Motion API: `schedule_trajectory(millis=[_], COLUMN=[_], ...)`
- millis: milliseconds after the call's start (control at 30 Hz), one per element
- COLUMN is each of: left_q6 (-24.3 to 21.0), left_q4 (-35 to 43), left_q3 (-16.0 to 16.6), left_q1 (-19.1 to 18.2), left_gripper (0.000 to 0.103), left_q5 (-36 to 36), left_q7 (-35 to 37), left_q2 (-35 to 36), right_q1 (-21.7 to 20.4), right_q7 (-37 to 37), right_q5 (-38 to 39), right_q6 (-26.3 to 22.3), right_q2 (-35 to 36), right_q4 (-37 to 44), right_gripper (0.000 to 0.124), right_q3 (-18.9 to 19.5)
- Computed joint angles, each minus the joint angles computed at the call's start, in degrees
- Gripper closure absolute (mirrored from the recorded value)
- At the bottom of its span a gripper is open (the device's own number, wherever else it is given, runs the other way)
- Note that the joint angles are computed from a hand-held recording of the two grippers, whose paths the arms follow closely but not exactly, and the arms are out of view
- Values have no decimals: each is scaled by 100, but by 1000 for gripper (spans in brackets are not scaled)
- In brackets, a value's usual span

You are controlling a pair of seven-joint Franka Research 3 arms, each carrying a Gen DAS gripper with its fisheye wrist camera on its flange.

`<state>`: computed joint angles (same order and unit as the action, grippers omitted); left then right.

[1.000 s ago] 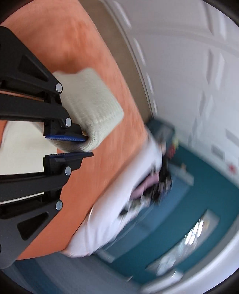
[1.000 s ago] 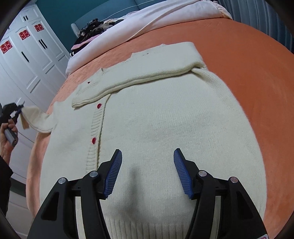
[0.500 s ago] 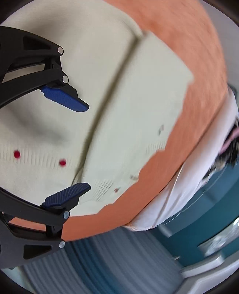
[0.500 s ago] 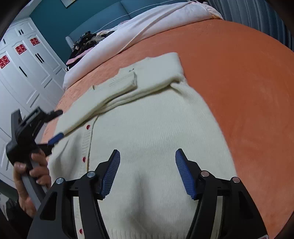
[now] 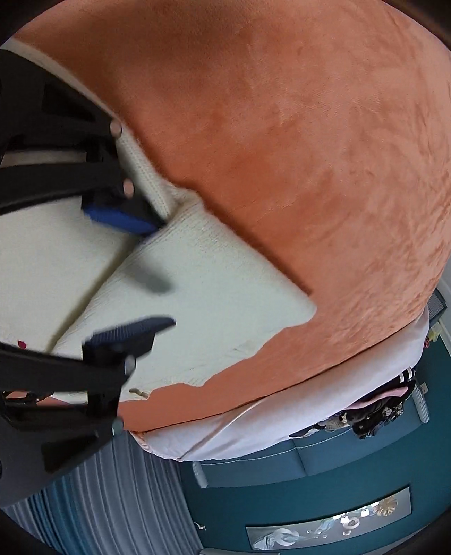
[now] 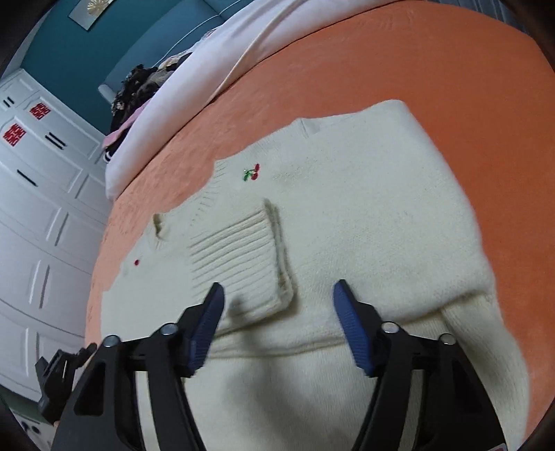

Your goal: Fold small clothes

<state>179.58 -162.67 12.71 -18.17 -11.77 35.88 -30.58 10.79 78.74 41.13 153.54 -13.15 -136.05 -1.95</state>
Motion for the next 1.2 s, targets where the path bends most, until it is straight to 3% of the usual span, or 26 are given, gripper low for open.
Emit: schedule_trajectory(millis=[33,100,200,267,333,367,400,467,533,567,600,667,733,800,867,900,933,1000,1033,1100,1167,1200], left_q6=[-17,268,303,171,-149,-177,87,279,377,489,619,804,816,848,945,994,1063,1185,1243,1209,1097,1050], left_q4=[-9,-34,12,93,119,49,-73,-174,-198,-229,-261,-356,-375,-387,-415,-442,-506,-540,-577,-596,-617,-630], left_q3=[-35,-523,-1244,-1134,-999,-929,-906,-1099,-957,-873,-876,-1268,-1685,-1726,-1725,-1754,-1731,-1534,-1457,-1305,-1338,-1412], left_q1=[67,531,1234,1126,963,874,832,1025,938,879,891,1251,1620,1665,1692,1728,1716,1577,1521,1405,1424,1475], left_gripper=[95,94,94,93,93,93,93,92,92,92,92,92,91,91,91,91,91,91,91,91,90,89], left_q5=[317,326,802,1010,1031,976,954,1110,1193,1223,1264,1397,1512,1592,1684,1728,1763,1825,1856,1938,1981,1980], left_q7=[-196,-91,-143,-63,-53,-60,-45,-43,21,53,56,-4,-101,-186,-217,-226,-241,-275,-293,-300,-298,-310], left_q2=[-52,-198,-378,-162,120,177,232,200,232,263,302,306,278,273,292,289,265,287,275,217,108,59], right_q1=[78,425,643,285,-168,-203,-38,-91,-107,8,212,540,617,523,253,309,355,351,402,470,464,443], right_q7=[-144,-1218,-2167,-1659,-731,-729,-1124,-915,-700,-810,-974,-1248,-1341,-1062,-271,-255,-470,-214,-406,-777,-903,-922], right_q5=[198,1222,1839,1086,60,4,351,333,145,251,461,629,366,-242,-1180,-1216,-894,-594,-203,178,252,235], right_q6=[-91,192,687,682,63,-32,192,125,505,774,951,595,372,329,106,314,453,114,106,332,511,499], right_q2=[-11,-350,-831,-650,-89,59,6,-156,-458,-658,-777,-704,-423,45,658,767,733,514,260,-413,-1058,-1285], right_q4=[120,179,108,-9,-7,-94,-203,-192,-294,-395,-405,-119,130,325,557,479,439,450,303,-211,-725,-899], right_gripper=[114,116,116,117,117,119,120,119,117,108,108,108,108,108,112,117,120,119,109,102,85,82], right_q3=[-51,-248,-304,-102,23,8,-129,-95,39,23,-55,-211,-41,265,557,505,473,361,279,155,44,-26])
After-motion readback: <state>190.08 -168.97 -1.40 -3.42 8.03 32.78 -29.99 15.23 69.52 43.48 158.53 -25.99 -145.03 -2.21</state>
